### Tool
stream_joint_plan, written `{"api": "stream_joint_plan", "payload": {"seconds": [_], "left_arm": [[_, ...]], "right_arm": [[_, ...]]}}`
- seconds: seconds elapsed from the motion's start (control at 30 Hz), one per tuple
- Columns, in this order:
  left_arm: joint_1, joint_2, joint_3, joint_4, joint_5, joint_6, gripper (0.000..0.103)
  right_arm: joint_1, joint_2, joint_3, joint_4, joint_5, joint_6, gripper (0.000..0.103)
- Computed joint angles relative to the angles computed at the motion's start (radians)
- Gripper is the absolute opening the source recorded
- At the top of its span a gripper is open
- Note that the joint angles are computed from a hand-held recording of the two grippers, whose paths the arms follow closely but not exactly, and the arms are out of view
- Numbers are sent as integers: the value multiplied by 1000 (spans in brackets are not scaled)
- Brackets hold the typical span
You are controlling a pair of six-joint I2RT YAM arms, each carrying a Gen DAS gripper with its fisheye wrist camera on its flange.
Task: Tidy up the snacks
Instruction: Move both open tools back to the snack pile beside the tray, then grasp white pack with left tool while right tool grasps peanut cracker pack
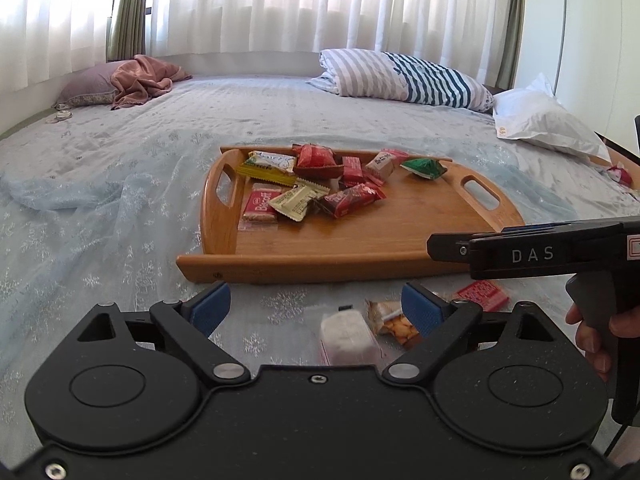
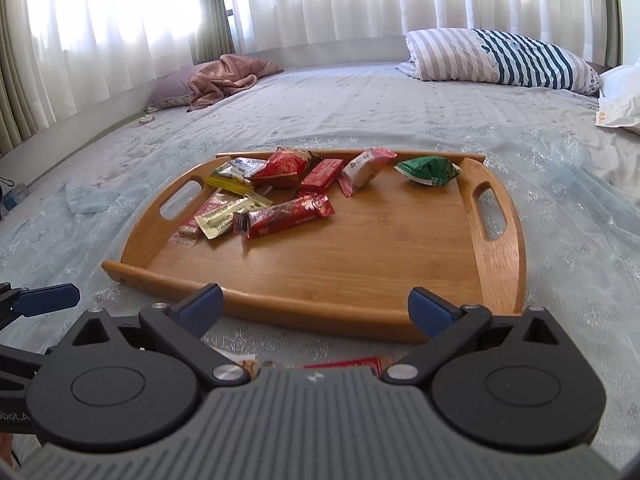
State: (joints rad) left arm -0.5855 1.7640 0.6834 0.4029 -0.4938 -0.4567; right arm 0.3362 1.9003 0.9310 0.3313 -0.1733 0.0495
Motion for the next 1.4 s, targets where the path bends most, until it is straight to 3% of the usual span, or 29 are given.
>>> {"api": "stream_joint_plan", "payload": {"seconds": [0.4, 0.93, 1.1, 1.2, 1.3, 1.4], "left_arm": [[5, -32, -29, -14, -51, -15, 92], [10, -17, -32, -53, -77, -60, 92], [8, -8, -24, -57, -73, -62, 92], [6, -2, -17, -65, -77, -58, 92], [7, 6, -9, -71, -80, -58, 92], [10, 16, -4, -69, -66, -56, 92]], "right_arm": [[-10, -70, -116, 31, -30, 35, 103], [64, -109, -222, 72, -80, -28, 103], [95, -96, -228, 78, -75, -52, 85], [117, -73, -218, 87, -35, -60, 70], [130, -71, -225, 113, 5, -75, 48], [99, -82, -228, 106, -59, -70, 46]]}}
